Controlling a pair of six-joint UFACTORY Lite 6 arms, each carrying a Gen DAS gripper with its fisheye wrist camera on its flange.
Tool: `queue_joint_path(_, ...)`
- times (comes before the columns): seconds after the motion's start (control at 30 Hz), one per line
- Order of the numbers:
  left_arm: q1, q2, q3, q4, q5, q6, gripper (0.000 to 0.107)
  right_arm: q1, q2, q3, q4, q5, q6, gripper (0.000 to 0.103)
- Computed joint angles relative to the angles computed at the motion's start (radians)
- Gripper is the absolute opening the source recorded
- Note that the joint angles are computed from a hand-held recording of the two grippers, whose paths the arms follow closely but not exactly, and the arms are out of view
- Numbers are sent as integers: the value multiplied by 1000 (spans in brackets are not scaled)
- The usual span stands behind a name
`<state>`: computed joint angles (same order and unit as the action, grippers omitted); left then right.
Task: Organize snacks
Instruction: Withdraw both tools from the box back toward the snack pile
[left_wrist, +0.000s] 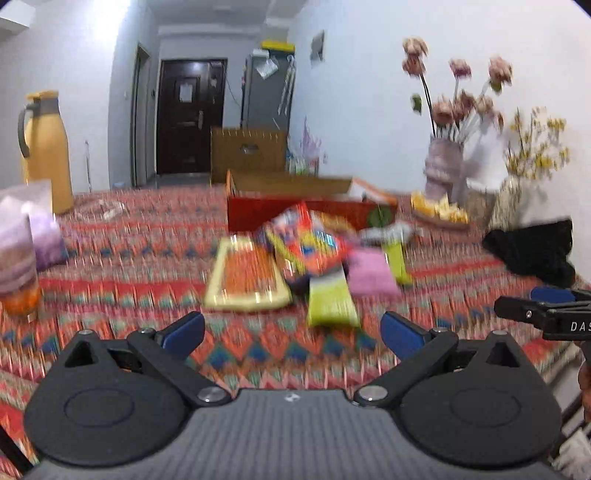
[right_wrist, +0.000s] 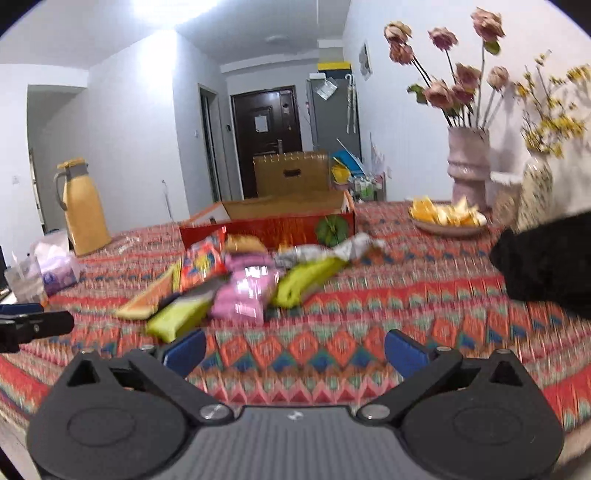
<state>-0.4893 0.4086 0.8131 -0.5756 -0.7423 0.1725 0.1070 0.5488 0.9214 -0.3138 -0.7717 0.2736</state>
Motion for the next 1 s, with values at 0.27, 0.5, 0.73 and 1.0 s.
queue_joint_path(0.27, -25, 55, -15, 6, -29, -38, 103, 29, 50, -48, 99, -30, -50, 103)
queue_joint_path(0.5, 18, 93, 56, 37, 40, -39, 103, 37, 86, 11, 90, 10, -37, 103)
queue_joint_path(0.73, 92, 185, 220, 47, 142, 4, 103, 45, 170, 175, 67, 95, -8, 103)
queue_joint_path(1.0, 166, 389, 637, 70, 339, 79, 103, 34, 361, 581, -54, 284, 114, 101)
